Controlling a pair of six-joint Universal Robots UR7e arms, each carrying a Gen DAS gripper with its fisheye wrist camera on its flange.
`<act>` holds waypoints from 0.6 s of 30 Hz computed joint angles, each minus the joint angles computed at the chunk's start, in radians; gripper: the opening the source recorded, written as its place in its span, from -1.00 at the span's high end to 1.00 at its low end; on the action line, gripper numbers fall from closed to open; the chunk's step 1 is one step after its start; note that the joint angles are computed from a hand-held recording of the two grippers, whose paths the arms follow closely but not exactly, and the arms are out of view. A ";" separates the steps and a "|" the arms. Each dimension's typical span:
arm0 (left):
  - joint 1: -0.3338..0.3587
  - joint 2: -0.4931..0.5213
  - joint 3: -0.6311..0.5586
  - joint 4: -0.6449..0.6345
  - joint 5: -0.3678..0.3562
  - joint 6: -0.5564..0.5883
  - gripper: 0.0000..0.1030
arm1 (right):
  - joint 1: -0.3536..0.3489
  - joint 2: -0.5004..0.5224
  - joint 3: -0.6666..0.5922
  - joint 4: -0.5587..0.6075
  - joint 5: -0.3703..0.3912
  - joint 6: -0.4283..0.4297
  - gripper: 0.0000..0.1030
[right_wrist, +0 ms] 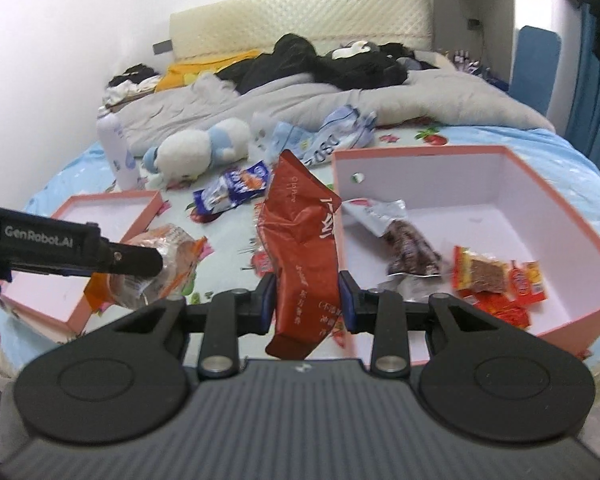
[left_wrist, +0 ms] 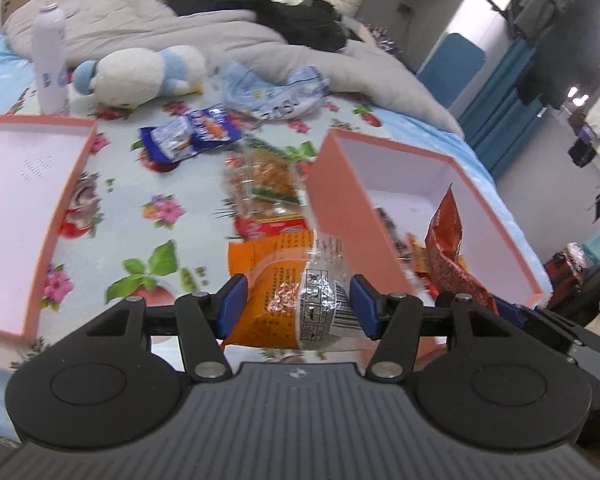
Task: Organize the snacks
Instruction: 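Lift both held packets and carry them toward the deep pink box, then lower both packets into the deep pink box and open both tools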
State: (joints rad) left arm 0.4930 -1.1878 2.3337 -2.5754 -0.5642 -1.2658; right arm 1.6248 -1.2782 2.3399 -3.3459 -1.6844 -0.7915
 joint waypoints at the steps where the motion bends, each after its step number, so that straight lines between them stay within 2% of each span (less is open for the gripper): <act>1: 0.000 0.012 -0.005 -0.033 -0.005 0.026 -0.21 | -0.003 -0.008 0.002 -0.003 -0.003 0.001 0.31; 7: 0.009 0.095 -0.059 -0.185 -0.024 0.158 -0.19 | -0.024 -0.065 -0.007 0.062 -0.011 0.038 0.31; 8: 0.013 0.108 -0.070 -0.206 -0.029 0.179 -0.15 | -0.028 -0.076 -0.006 0.069 -0.010 0.038 0.31; 9: 0.016 0.124 -0.083 -0.227 -0.035 0.201 0.00 | -0.032 -0.081 -0.007 0.070 -0.009 0.039 0.31; 12: 0.033 0.166 -0.118 -0.290 -0.056 0.262 0.05 | -0.041 -0.092 -0.015 0.075 -0.016 0.042 0.31; 14: 0.050 0.197 -0.143 -0.310 -0.063 0.301 0.06 | -0.053 -0.088 -0.026 0.069 -0.016 0.038 0.30; 18: 0.099 0.231 -0.161 -0.315 -0.113 0.301 0.07 | -0.084 -0.071 -0.053 0.074 -0.028 0.054 0.31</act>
State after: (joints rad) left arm 0.5915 -0.9564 2.1722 -2.8901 -0.6773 -0.9644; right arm 1.5407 -1.3493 2.2864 -3.2715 -1.7126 -0.7377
